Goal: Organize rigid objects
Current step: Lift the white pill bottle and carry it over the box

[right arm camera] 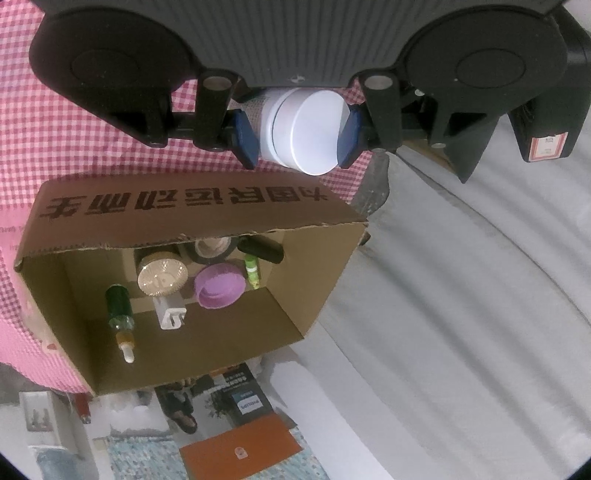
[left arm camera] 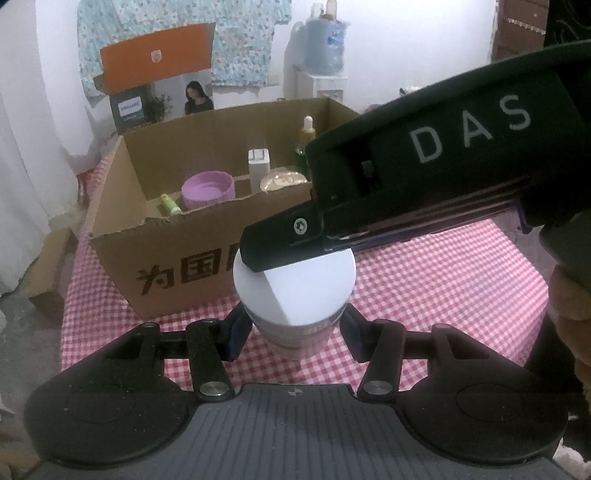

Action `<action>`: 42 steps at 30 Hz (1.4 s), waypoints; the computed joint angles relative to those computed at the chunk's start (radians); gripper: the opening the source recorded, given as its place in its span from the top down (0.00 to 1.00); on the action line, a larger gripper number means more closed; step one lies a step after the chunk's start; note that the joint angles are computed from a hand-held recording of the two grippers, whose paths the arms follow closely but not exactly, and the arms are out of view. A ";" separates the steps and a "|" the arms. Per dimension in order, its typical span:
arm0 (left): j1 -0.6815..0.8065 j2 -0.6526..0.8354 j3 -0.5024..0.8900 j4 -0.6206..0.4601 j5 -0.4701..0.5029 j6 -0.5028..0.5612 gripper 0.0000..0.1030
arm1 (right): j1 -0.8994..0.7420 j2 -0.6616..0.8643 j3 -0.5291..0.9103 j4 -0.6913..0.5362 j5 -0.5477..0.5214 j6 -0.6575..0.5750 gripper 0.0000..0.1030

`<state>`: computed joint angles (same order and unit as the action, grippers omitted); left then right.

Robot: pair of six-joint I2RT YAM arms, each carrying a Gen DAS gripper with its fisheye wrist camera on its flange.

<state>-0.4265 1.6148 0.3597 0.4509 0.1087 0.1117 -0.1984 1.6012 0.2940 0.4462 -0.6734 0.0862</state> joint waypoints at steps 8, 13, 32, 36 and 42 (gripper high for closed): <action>-0.016 -0.123 -0.054 -0.013 -0.026 -0.005 0.50 | -0.008 -0.153 -0.056 -0.046 -0.015 -0.010 0.51; -0.024 -0.267 -0.063 -0.090 -0.028 -0.001 0.50 | -0.027 -0.320 -0.074 -0.139 -0.045 -0.018 0.52; -0.003 -0.013 0.478 -0.390 0.206 0.028 0.50 | -0.165 -0.252 0.321 -0.376 -0.098 -0.090 0.54; -0.014 0.176 0.634 -0.442 0.224 0.010 0.50 | -0.194 -0.073 0.427 -0.380 -0.095 -0.112 0.54; -0.045 0.428 0.860 -0.552 0.187 0.008 0.50 | -0.233 0.212 0.575 -0.399 -0.100 -0.139 0.54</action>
<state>-0.4720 2.0427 1.2196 -0.1012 0.2953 0.1199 -0.4315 1.8131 0.8688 0.0475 -0.7738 -0.0530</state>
